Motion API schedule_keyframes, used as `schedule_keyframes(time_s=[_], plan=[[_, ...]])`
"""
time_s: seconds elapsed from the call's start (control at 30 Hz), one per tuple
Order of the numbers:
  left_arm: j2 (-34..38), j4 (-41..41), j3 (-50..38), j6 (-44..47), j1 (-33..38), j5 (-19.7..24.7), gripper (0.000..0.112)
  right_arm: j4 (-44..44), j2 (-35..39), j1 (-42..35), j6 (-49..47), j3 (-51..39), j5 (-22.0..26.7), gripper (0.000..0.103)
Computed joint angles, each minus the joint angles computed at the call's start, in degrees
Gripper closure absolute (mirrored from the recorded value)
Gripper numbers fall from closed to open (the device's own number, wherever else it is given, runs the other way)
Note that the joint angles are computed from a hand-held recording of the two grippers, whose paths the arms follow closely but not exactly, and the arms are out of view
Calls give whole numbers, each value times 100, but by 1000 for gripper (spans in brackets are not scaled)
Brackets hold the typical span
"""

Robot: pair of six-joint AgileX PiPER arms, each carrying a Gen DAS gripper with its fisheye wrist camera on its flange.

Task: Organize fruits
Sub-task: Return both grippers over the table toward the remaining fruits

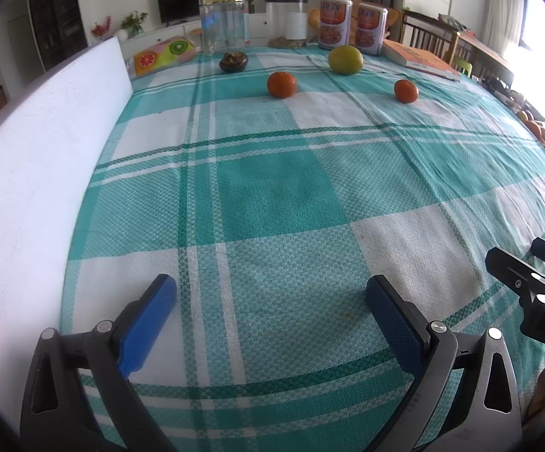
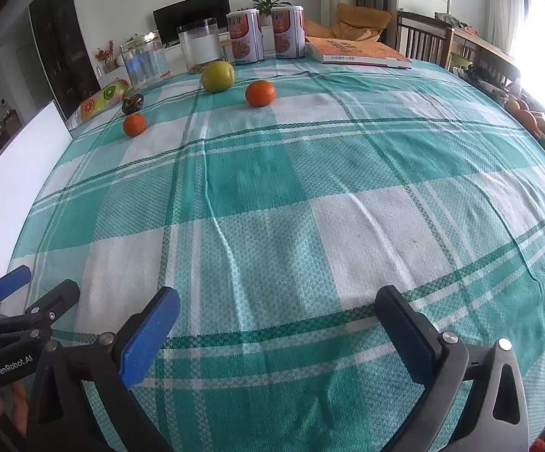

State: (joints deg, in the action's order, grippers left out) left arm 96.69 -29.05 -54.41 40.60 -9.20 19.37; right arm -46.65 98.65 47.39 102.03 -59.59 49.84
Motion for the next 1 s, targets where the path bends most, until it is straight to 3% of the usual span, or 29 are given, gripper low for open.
schedule_keyframes(time_s=[0.4, 0.53, 0.6, 0.73, 0.93, 0.97, 1.0], plan=[[6, -101, -8, 93, 18, 38, 11, 219, 171, 0, -365, -248, 235, 0], [169, -436, -407, 274, 246, 722, 11, 243, 187, -8, -413, -269, 255, 0], [409, -986, -834, 318, 438, 1181, 11, 245, 190, -8, -419, -272, 260, 0], [1148, -653, -2109, -981, 211, 1366, 12, 251, 189, -17, -444, -272, 257, 0], [2881, 1066, -4851, -3065, -415, 1773, 17, 252, 194, -14, -444, -279, 262, 0], [3137, 1453, -5283, -3319, -516, 1885, 20, 251, 195, -12, -444, -279, 261, 0], [3376, 1841, -5701, -3548, -613, 2022, 32, 252, 194, -14, -453, -278, 258, 0]])
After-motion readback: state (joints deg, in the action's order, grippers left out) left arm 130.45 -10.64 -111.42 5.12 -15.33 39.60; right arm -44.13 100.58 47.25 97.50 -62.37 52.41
